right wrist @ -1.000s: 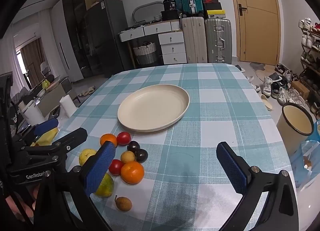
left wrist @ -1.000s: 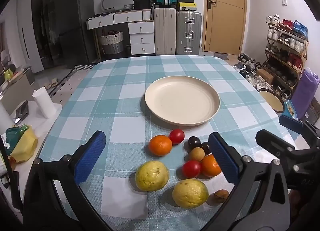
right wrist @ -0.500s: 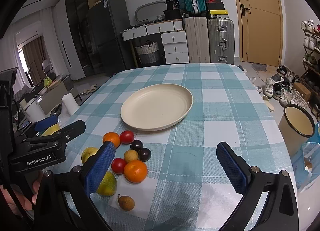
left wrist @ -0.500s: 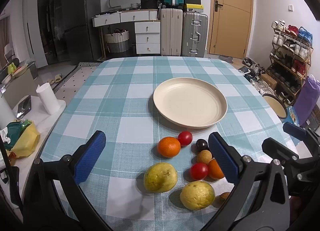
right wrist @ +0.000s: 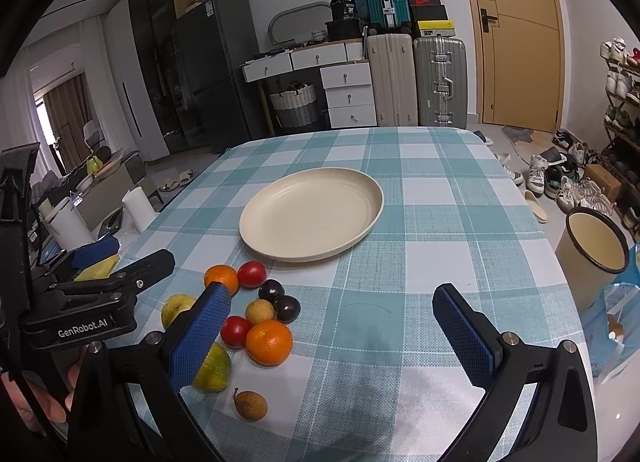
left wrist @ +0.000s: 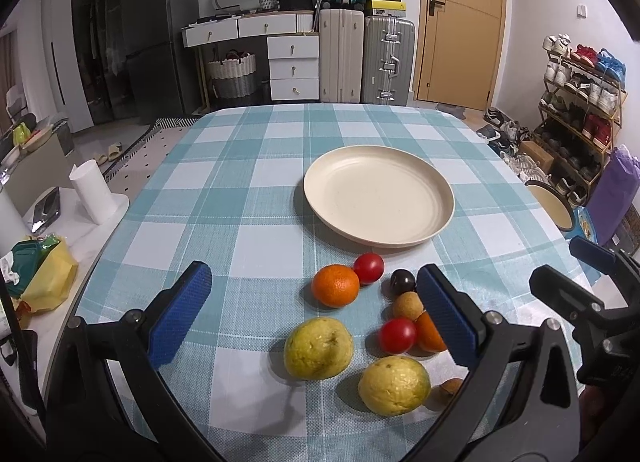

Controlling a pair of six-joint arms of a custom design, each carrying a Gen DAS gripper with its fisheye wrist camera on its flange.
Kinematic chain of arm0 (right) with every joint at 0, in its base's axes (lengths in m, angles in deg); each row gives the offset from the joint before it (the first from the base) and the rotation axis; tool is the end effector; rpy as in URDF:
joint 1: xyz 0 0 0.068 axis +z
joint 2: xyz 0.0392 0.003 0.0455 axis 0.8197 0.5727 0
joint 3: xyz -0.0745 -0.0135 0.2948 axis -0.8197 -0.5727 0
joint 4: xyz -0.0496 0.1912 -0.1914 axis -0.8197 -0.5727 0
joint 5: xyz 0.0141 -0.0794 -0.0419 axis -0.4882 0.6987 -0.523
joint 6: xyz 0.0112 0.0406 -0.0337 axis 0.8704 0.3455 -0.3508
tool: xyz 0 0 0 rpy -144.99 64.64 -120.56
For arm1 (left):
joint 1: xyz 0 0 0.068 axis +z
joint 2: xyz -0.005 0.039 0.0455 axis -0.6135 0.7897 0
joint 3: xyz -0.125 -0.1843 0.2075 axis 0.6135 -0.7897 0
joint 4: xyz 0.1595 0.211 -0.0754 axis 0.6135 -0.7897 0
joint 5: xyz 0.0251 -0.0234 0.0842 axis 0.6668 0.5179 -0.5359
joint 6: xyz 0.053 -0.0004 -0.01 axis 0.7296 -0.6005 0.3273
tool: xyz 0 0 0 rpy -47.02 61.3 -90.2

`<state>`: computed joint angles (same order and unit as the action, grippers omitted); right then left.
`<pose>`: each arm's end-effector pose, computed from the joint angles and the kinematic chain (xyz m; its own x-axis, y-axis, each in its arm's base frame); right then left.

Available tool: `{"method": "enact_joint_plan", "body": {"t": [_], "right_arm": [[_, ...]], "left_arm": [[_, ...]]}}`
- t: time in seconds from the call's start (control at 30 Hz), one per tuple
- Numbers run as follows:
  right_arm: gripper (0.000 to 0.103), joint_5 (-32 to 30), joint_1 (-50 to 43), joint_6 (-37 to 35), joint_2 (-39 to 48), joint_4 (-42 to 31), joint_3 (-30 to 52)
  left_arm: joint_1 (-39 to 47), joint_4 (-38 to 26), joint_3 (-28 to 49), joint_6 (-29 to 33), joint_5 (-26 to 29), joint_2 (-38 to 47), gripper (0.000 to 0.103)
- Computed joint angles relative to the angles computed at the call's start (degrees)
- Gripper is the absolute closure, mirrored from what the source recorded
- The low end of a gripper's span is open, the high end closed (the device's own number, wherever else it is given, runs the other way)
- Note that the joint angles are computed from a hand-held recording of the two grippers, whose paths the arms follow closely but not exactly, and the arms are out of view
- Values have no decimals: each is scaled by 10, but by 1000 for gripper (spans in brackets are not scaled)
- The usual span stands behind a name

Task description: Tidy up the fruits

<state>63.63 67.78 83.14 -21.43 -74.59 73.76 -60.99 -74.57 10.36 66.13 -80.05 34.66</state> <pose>0.1721 0.0401 0.1420 -0.6369 0.0670 -0.7680 -0.1194 0.9756 0.1842 0.2305 -0.0900 0.1591 -0.6395 0.0683 -0.7657 0.1079 0.9942 -0.0014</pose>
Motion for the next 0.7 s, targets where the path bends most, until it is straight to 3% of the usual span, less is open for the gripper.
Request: {"method": "enact_joint_plan", "body": {"t": [0.7], "right_arm": [[0,-14,-12,2,-1,-2,1]], "left_arm": [[5,-12,9,1,8,6,1]]}}
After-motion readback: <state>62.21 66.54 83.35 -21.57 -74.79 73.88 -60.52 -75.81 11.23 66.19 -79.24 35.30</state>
